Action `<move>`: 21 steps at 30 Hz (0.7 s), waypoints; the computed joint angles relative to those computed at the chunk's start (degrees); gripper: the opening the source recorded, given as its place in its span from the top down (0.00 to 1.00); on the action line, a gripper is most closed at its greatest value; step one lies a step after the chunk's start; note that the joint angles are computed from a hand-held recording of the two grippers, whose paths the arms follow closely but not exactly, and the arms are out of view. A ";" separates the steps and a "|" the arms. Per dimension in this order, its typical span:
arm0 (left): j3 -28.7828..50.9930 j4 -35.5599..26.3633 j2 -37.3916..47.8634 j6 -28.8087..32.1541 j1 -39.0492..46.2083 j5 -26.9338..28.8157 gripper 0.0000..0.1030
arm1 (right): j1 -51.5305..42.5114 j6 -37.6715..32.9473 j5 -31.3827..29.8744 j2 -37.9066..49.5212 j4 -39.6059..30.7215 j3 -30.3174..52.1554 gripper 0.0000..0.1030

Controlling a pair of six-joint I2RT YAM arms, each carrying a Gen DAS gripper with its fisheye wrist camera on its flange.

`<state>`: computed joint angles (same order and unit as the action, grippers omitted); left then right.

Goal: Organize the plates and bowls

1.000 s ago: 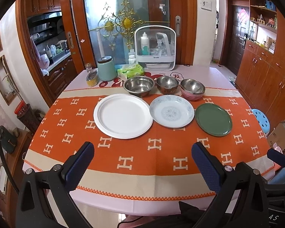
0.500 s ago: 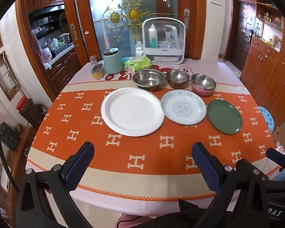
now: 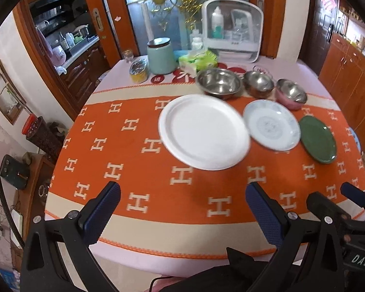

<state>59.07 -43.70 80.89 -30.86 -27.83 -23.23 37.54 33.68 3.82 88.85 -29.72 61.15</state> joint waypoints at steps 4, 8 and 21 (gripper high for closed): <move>-1.03 1.84 0.08 6.63 5.99 2.26 0.01 | 1.55 2.50 -0.79 6.55 0.34 5.00 0.01; 0.11 3.36 3.35 15.08 13.54 7.59 0.01 | 2.30 5.35 -1.64 12.74 0.32 10.20 0.01; 19.29 0.52 27.18 35.03 28.01 23.94 0.01 | -0.13 17.77 -4.27 26.54 4.75 19.70 0.01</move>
